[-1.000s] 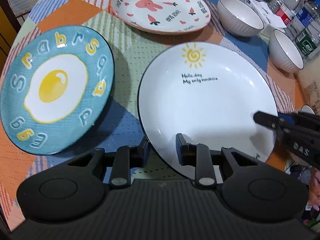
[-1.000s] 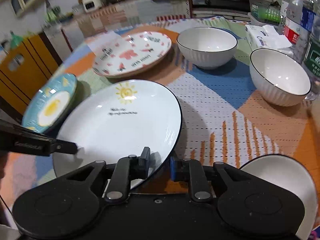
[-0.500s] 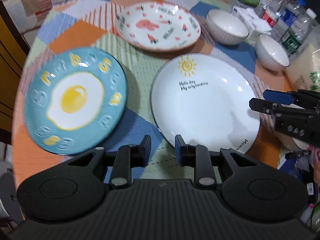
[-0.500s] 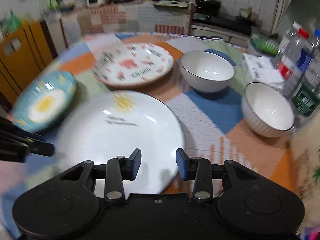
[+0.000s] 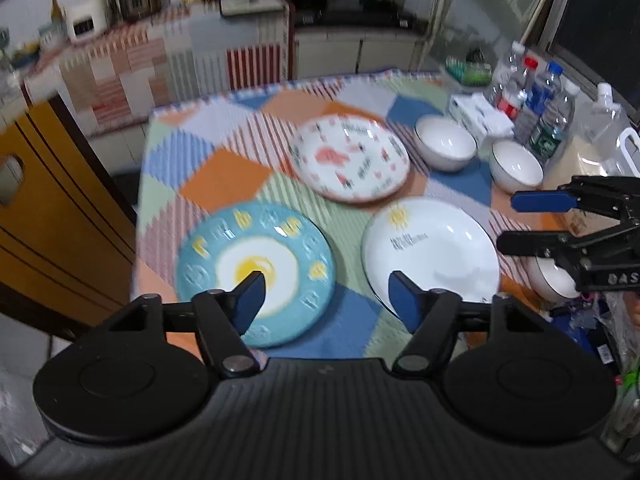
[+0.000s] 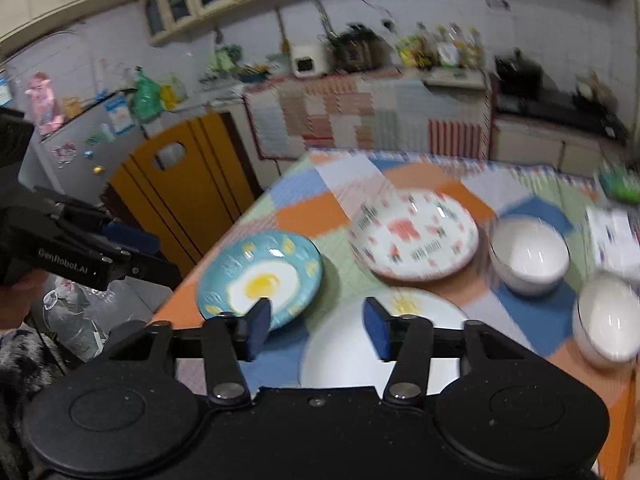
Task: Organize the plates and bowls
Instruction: 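Move the right gripper to the blue fried-egg plate rim, then close the right gripper on the egg plate rim and lift it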
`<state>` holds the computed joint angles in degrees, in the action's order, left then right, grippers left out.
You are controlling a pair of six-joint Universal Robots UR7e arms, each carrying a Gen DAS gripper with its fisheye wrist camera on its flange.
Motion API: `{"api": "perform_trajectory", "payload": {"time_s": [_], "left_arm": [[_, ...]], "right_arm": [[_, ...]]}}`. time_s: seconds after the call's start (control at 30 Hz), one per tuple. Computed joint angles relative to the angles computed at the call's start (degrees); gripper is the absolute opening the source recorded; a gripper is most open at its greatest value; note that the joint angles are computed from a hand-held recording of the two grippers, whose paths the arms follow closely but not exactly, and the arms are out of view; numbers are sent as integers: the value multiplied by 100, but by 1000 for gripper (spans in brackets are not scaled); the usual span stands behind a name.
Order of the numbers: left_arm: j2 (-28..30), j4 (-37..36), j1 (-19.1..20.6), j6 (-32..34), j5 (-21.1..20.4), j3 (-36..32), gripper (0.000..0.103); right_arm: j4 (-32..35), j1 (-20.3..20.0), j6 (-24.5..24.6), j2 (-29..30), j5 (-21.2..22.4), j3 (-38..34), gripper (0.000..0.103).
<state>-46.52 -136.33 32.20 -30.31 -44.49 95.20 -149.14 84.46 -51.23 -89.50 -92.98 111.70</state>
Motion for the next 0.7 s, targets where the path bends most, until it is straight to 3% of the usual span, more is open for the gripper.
{"api": "perform_trajectory", "payload": {"time_s": [0.2, 0.33, 0.37, 0.43, 0.5, 0.6, 0.7], "left_arm": [[-123, -519, -28, 555, 683, 295, 86], [-98, -954, 150, 726, 806, 440, 94], [-79, -1058, 210, 771, 821, 464, 95], [-60, -1428, 342, 1001, 673, 549, 96], [-66, -1723, 454, 1028, 608, 672, 96], [-35, -2040, 510, 844, 929, 848, 96], [-119, -2309, 656, 769, 704, 979, 96]], "right_arm": [[-436, 384, -449, 354, -159, -58, 70], [-804, 473, -813, 646, -33, -89, 74], [-695, 538, -848, 773, -188, -194, 74], [-271, 671, -720, 985, -549, -425, 74], [-200, 608, -526, 1138, -423, -498, 74], [-387, 483, -286, 1369, -282, -492, 73], [-412, 382, 155, 1548, -286, -523, 73]]}}
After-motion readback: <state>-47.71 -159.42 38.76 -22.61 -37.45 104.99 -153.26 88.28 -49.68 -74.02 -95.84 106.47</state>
